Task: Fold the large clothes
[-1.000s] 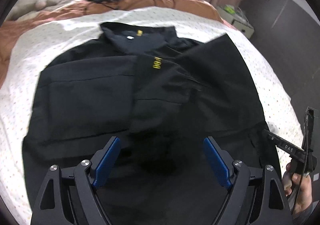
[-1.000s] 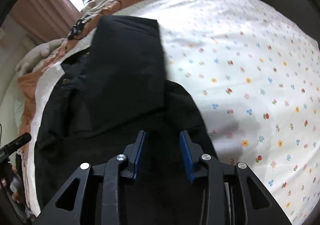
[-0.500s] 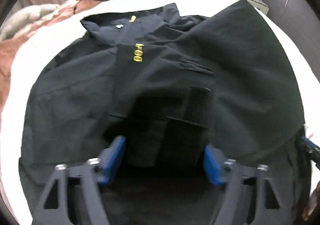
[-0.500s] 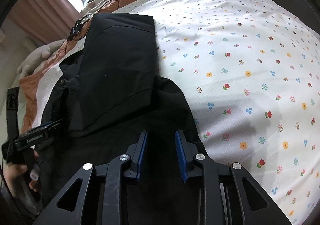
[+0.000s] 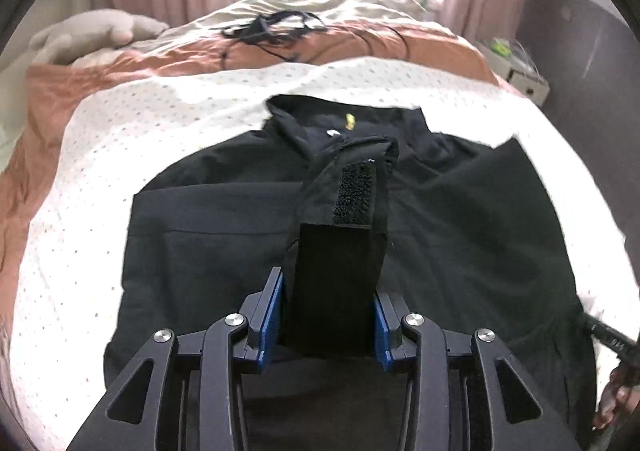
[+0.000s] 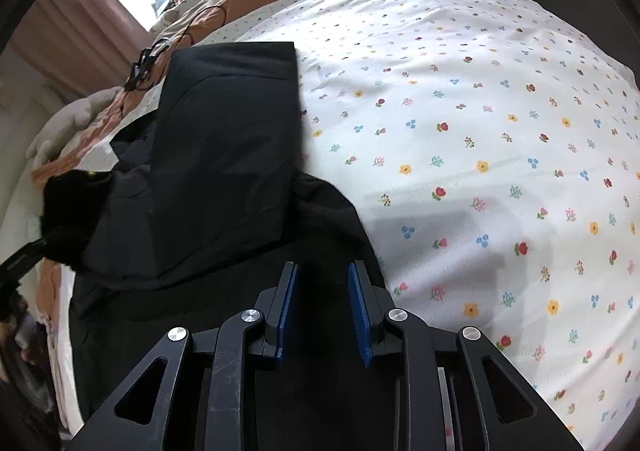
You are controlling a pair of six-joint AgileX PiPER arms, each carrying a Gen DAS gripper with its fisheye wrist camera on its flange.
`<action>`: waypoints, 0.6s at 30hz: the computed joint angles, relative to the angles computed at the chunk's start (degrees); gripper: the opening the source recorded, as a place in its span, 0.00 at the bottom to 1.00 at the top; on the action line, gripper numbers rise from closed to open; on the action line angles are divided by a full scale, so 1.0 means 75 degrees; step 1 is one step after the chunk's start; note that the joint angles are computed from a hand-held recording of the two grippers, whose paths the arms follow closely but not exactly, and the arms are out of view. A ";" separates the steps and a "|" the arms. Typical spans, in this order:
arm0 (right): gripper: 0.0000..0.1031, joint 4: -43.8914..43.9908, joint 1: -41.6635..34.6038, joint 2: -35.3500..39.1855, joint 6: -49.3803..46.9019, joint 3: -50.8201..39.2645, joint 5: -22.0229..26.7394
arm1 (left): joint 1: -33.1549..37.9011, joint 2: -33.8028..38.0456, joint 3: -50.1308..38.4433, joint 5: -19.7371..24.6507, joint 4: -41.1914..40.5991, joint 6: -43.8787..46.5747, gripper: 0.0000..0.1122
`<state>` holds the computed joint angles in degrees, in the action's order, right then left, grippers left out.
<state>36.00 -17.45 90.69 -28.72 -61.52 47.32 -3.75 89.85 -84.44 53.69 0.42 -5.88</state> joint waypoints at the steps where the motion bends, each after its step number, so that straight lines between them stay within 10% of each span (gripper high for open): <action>1: 0.25 -0.0095 0.0069 0.0032 0.0094 -0.0046 -0.0046 | 0.0166 -0.0030 -0.0013 -0.0030 0.0005 0.0070 0.36; 18: 0.25 -0.1352 0.0761 0.0410 0.1499 -0.0618 -0.0431 | 0.2332 0.0096 0.0734 -0.0447 -0.1190 0.1221 0.19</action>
<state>25.85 -11.74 93.76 -17.48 -66.16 44.09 13.74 90.57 -78.93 50.34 -8.50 3.28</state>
